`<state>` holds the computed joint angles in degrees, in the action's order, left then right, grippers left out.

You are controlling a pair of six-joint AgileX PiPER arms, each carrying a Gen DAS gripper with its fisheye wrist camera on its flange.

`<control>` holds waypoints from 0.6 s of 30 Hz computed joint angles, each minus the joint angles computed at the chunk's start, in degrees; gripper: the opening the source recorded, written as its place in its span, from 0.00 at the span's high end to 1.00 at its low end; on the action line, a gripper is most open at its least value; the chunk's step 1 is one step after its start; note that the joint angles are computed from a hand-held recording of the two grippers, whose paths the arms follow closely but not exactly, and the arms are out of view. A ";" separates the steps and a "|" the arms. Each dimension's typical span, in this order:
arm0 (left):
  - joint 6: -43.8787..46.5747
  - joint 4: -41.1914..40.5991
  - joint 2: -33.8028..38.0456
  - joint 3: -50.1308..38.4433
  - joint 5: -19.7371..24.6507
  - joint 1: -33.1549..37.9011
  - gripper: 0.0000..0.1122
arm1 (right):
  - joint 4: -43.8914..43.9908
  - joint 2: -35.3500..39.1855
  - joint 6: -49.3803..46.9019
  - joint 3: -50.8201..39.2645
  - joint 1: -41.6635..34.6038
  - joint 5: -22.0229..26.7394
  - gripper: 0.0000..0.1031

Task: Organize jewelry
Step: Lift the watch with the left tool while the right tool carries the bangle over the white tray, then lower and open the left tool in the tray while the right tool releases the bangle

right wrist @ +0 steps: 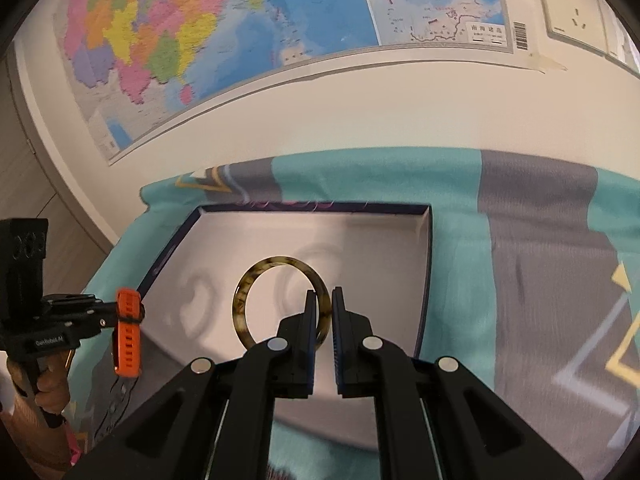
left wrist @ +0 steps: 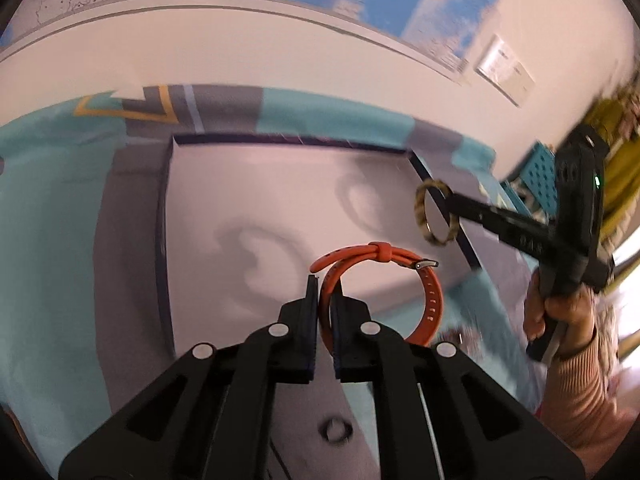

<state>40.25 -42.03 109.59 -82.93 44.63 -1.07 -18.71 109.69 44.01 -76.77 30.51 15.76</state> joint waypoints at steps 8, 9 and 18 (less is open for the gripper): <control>-21.22 14.83 15.89 -24.92 3.80 -4.07 0.94 | 10.77 11.29 -11.16 -17.35 -3.07 9.90 0.94; -23.28 16.23 17.92 -28.31 5.38 -4.33 0.94 | 10.44 12.35 -10.90 -19.06 -3.10 11.07 0.94; -36.63 22.35 33.29 -54.19 18.30 -4.90 0.94 | 13.85 21.34 -14.06 -34.37 -4.21 21.06 0.94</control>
